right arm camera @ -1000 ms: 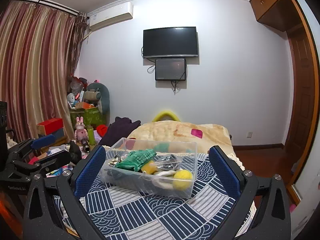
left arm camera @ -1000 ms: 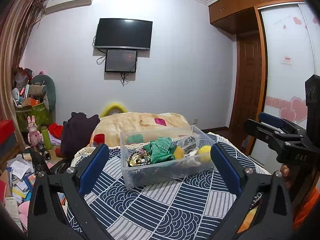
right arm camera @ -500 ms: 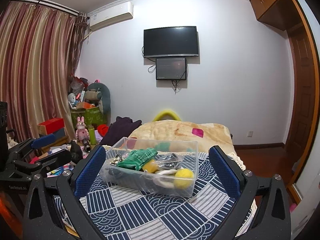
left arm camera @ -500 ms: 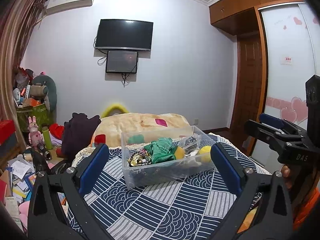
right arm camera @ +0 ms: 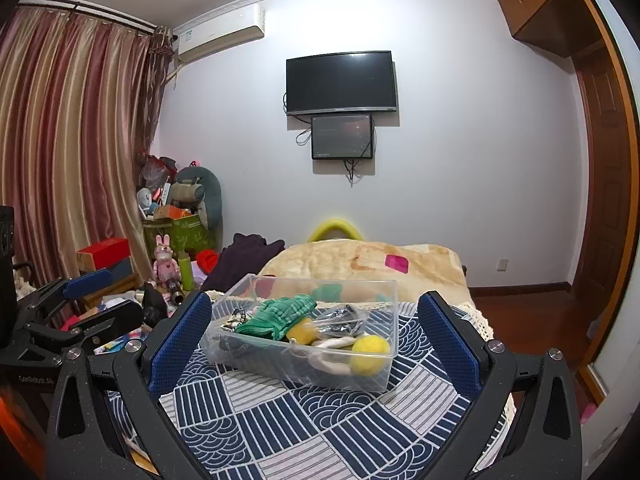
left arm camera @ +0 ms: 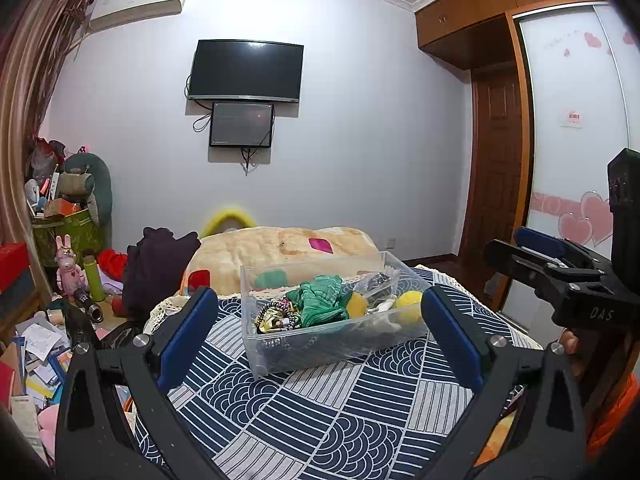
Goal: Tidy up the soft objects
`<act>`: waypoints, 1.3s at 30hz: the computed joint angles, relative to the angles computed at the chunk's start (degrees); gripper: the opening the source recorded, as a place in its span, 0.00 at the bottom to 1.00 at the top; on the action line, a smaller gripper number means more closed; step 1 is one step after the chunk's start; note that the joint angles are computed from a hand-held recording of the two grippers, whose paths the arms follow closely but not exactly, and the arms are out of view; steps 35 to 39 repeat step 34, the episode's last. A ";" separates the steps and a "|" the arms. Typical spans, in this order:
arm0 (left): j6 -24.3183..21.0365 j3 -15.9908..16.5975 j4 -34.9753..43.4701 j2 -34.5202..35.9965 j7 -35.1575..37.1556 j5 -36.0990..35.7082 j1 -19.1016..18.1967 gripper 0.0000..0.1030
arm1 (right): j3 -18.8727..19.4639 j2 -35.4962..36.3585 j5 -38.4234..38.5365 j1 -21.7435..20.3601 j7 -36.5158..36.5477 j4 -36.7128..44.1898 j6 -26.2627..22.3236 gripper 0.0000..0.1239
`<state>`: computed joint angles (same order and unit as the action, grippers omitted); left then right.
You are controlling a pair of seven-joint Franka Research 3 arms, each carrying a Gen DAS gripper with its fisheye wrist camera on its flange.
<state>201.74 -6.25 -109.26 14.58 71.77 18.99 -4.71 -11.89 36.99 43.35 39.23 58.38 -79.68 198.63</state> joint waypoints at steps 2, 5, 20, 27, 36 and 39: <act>0.05 0.18 -0.05 -0.02 0.29 -0.28 -0.22 1.00 | 0.12 -0.11 -0.02 -0.05 0.03 -0.05 -0.09 0.83; 0.12 0.25 0.02 0.05 0.58 -0.44 -0.37 1.00 | 0.29 -0.39 -0.02 -0.06 0.11 -0.45 0.02 0.83; 0.10 -1.20 0.22 0.18 -1.52 1.71 1.33 1.00 | 0.71 -0.23 -0.43 -0.51 0.60 -0.25 -0.12 0.83; -0.09 -2.04 0.38 0.18 -4.06 4.35 2.49 1.00 | 0.09 -0.31 -0.12 0.16 0.87 -0.63 -0.15 0.83; -0.36 -2.49 0.86 0.33 -6.84 6.90 3.41 1.00 | -0.53 -0.31 0.51 0.71 0.81 -0.69 -0.38 0.83; -0.36 -2.49 0.86 0.33 -6.84 6.90 3.41 1.00 | -0.53 -0.31 0.51 0.71 0.81 -0.69 -0.38 0.83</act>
